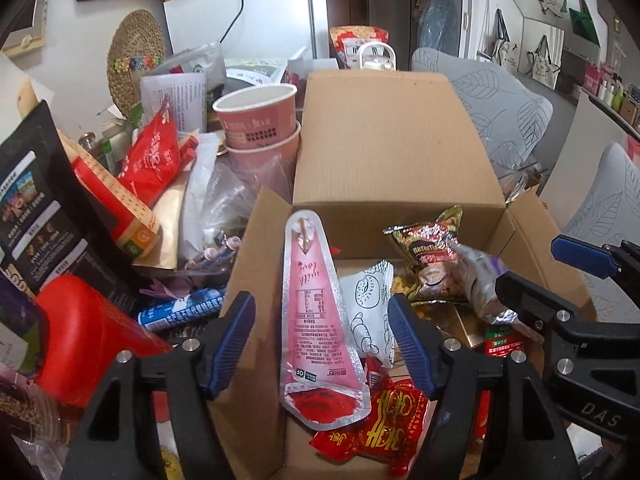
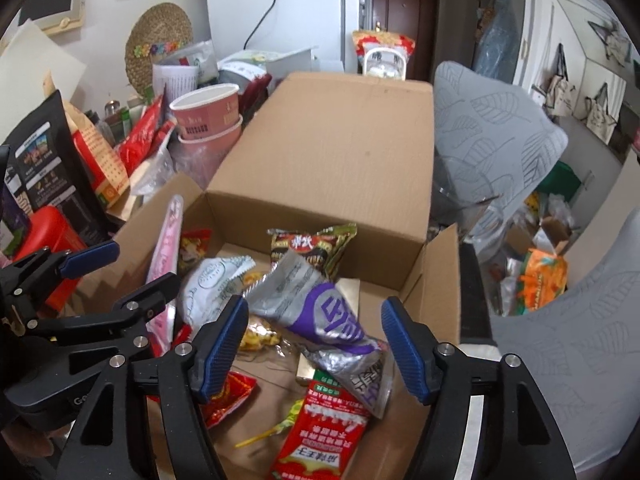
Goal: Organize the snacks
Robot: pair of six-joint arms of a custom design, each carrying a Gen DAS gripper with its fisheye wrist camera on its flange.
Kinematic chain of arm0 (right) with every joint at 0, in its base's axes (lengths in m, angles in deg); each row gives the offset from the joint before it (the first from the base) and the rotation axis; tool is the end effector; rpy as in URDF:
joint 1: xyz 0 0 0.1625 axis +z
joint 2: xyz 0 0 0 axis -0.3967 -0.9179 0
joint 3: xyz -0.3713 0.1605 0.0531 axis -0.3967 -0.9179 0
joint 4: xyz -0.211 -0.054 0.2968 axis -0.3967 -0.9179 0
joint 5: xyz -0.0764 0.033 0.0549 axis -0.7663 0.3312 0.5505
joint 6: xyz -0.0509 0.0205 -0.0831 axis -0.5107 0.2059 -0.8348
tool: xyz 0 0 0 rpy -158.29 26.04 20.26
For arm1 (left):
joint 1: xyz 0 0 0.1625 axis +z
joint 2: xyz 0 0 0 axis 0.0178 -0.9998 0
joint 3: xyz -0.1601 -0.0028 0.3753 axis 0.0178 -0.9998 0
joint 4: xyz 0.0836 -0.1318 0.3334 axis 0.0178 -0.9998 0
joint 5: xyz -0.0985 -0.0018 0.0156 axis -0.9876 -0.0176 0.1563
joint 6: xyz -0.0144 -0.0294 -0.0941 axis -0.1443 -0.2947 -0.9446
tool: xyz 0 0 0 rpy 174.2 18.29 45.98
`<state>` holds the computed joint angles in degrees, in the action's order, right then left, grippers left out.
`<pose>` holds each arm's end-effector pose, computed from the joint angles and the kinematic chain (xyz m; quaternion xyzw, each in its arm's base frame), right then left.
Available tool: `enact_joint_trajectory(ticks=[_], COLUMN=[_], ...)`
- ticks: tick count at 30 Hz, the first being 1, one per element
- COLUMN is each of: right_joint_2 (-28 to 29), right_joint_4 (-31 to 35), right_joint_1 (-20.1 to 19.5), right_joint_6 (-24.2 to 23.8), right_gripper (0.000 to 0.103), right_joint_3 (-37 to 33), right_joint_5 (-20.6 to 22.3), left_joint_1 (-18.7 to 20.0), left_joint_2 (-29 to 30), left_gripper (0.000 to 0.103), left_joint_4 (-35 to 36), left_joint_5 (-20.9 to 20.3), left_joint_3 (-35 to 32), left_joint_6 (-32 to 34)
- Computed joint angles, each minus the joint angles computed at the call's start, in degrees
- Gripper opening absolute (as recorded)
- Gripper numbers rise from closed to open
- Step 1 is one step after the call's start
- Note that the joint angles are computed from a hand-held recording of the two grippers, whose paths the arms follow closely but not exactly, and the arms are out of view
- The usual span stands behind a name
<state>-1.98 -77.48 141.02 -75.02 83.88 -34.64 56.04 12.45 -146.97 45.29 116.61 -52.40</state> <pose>0.4623 -0.7150 0.0768 0.3329 -0.8674 0.2497 0.2727 -0.1715 -0.6720 0.3513 0.0700 0.8382 -0.3587 0.4048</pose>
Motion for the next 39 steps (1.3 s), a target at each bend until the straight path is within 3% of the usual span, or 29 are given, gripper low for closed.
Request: enact_joint_trajectory(ticks=[8,19,21,24,39], right_joint_2=[-3.43,-12.44,-14.36,-17.04,-27.29], right_joint_4=[-6.49,-22.24,-25.23,-29.02,-44.01], right_joint_1=[2.16,5.85,6.52,7.40,9.70], right_joint_6=[-2.30,-5.19,-5.47,-5.75,-3.47], right_gripper=[0.069,0.069,0.069,0.069,0.075], right_joint_3=[5.77,21.31,24.71,29.59,51.38], right_joint_5=[0.23,2.46,2.72,2.97,2.02], left_joint_1=[-3.35,-10.04,-11.26,-13.23,-21.32], left_joint_2=[-3.46,-10.23,-11.71,-13.61,-23.61], left_gripper=[0.069,0.069,0.075,0.076,0.076], left_joint_4=[-5.03,-11.37,-11.72,-13.36,-7.01], left_joint_5=[2.80,6.43,6.61,7.43,8.50], left_joint_3=[3.48,10.78,12.43,15.18,28.69], left_joint_6=[2.68,5.13,4.73,5.15,-4.65])
